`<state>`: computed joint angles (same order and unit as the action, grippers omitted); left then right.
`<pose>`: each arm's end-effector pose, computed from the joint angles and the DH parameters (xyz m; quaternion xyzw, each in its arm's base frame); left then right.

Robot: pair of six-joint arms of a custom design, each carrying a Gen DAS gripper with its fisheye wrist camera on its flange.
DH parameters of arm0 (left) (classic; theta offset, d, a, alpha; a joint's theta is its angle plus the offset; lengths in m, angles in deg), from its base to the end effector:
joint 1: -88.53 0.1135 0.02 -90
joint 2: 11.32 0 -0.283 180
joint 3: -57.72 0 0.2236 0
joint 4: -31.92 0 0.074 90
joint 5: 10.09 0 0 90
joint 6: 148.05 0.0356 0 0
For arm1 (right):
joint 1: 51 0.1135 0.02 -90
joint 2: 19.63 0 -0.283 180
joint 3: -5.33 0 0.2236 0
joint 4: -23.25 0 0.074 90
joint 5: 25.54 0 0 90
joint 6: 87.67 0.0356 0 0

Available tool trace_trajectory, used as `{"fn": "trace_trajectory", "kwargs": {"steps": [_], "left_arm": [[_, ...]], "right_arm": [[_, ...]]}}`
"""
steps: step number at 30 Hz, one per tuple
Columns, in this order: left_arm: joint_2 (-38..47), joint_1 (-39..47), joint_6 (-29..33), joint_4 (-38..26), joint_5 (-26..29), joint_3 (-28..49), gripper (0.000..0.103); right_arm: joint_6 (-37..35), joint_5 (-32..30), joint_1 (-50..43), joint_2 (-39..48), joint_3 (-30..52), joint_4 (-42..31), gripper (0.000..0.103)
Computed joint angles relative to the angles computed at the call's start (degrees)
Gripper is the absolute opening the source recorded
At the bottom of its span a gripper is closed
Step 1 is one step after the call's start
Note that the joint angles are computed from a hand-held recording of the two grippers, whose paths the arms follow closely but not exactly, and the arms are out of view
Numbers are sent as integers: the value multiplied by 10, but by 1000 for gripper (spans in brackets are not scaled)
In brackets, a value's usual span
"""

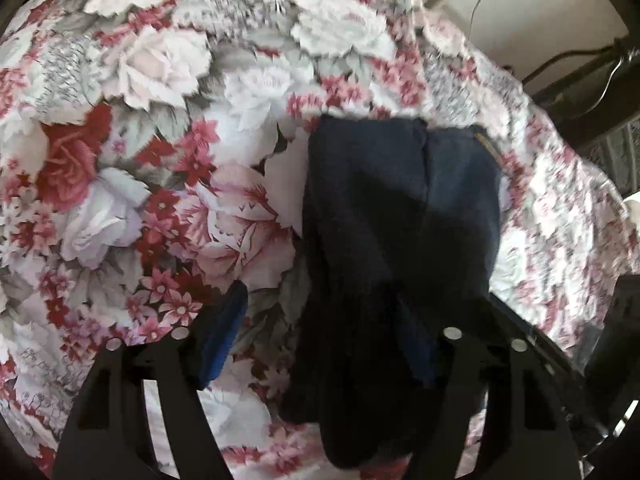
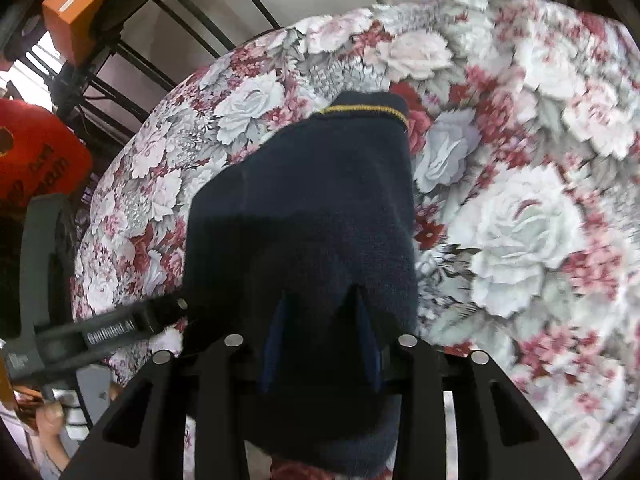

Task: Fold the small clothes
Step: 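Pinch the folded cardigan bundle together with both grippers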

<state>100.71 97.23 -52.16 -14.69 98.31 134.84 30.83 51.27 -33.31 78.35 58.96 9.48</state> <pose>0.3234 0.0381 0.1413 -0.0123 0.9844 -0.1489 0.0926 0.2610 0.0918 0.1452 0.0586 0.9539 0.2086 0.2076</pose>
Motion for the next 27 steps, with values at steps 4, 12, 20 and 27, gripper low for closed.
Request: {"fn": "trace_trajectory", "kwargs": {"steps": [4,12,20,27], "left_arm": [[-59,-1,24,-26,-1,-10,68],[-94,-21,65,-15,-52,-79,71],[-34,-27,67,48,-101,-114,97],[-34,-38,56,41,-113,-103,98]], "right_arm": [[-11,-8,-1,-64,-9,-43,38],[-33,27,51,-133,-42,-107,39],[-30,39,65,-55,-74,-32,38],[-22,33,63,-36,-64,-28,37]]}}
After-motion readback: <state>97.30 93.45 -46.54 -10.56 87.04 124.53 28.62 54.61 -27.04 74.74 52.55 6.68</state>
